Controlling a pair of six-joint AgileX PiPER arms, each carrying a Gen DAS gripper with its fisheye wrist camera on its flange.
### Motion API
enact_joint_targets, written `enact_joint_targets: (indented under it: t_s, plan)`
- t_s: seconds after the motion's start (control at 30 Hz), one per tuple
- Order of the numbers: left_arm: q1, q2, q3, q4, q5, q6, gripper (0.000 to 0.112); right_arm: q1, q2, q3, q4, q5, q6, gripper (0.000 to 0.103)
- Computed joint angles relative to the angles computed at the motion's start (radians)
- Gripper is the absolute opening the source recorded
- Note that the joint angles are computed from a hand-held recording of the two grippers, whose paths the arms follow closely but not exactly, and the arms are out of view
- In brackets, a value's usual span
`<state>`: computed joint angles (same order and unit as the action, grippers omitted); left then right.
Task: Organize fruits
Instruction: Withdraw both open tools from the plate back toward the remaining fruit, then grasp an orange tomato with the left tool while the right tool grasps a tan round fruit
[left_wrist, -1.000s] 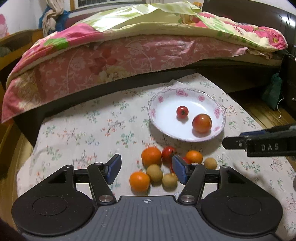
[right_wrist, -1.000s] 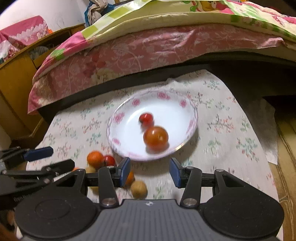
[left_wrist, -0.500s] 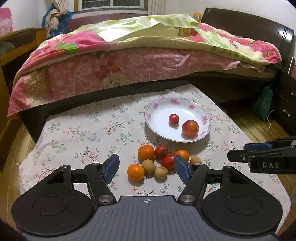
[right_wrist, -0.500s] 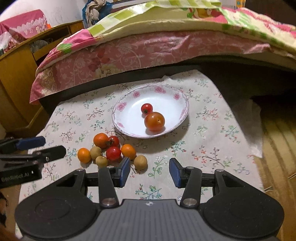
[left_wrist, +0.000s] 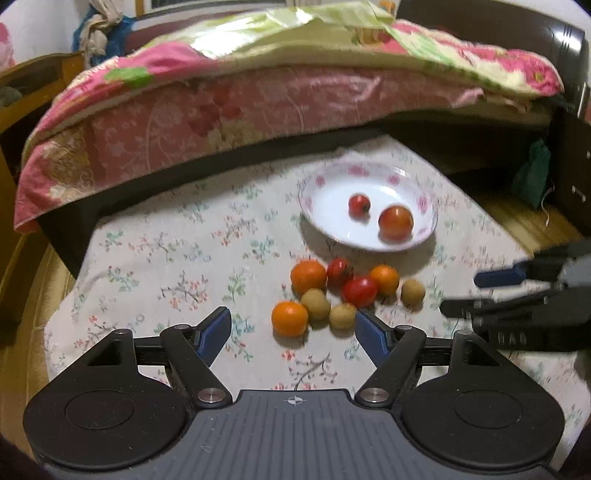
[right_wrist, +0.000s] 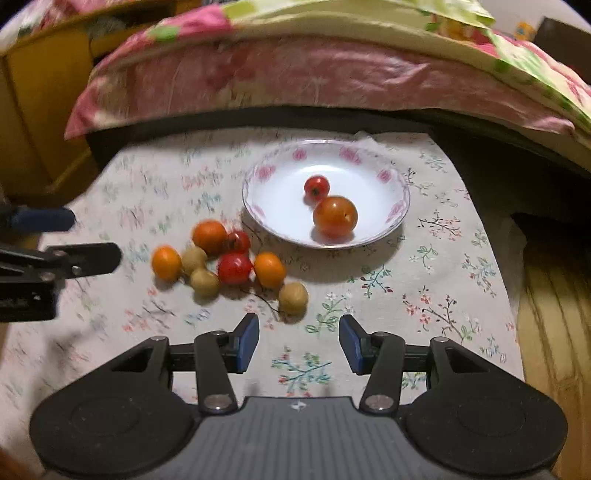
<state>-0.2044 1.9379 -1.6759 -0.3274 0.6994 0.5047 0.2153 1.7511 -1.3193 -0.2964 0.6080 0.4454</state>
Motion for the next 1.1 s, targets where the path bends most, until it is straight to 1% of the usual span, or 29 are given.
enact_joint_targets:
  t_s: [0.1, 0.13, 0.23, 0.37, 0.57, 0.67, 0.73, 0.83, 0.9, 0.93, 0.97, 1.03, 1.07, 1.1]
  plan:
    - [-0.005, 0.021, 0.007, 0.011, 0.0, 0.036, 0.079, -0.038, 0.034, -0.011, 0.093, -0.037, -0.117, 0.047]
    - [-0.009, 0.029, 0.008, 0.02, -0.001, 0.042, 0.079, -0.044, 0.047, -0.021, 0.107, -0.039, -0.144, 0.047]
    - [-0.011, 0.055, -0.005, 0.02, 0.016, 0.067, 0.079, -0.043, 0.081, -0.047, 0.082, -0.053, -0.186, 0.047]
    - [-0.005, 0.091, -0.041, 0.01, 0.031, 0.083, 0.079, -0.056, 0.114, -0.078, 0.146, -0.072, -0.279, 0.047]
    - [0.007, 0.143, -0.095, 0.005, 0.012, 0.146, 0.079, -0.075, 0.14, -0.105, 0.237, -0.08, -0.38, 0.047]
    - [0.013, 0.191, -0.16, -0.001, 0.041, 0.157, 0.078, -0.083, 0.162, -0.13, 0.26, -0.063, -0.399, 0.047]
    - [0.014, 0.218, -0.196, -0.021, 0.061, 0.18, 0.077, -0.093, 0.17, -0.14, 0.302, -0.057, -0.432, 0.047]
    - [0.005, 0.242, -0.224, -0.025, 0.069, 0.206, 0.074, -0.102, 0.173, -0.144, 0.329, -0.057, -0.452, 0.047]
    - [0.0, 0.266, -0.256, -0.011, 0.091, 0.198, 0.068, -0.106, 0.174, -0.146, 0.34, -0.054, -0.457, 0.047]
    - [-0.001, 0.282, -0.282, -0.004, 0.115, 0.186, 0.06, -0.109, 0.172, -0.145, 0.35, -0.055, -0.464, 0.047]
    - [-0.001, 0.298, -0.304, 0.003, 0.134, 0.171, 0.056, -0.112, 0.171, -0.145, 0.358, -0.055, -0.469, 0.047]
    - [0.003, 0.31, -0.323, -0.005, 0.142, 0.157, 0.056, -0.117, 0.17, -0.146, 0.369, -0.055, -0.474, 0.047]
    - [0.003, 0.319, -0.34, -0.002, 0.153, 0.145, 0.051, -0.12, 0.171, -0.149, 0.378, -0.053, -0.479, 0.047]
    - [0.002, 0.325, -0.354, 0.001, 0.161, 0.136, 0.049, -0.123, 0.171, -0.15, 0.391, -0.05, -0.489, 0.047]
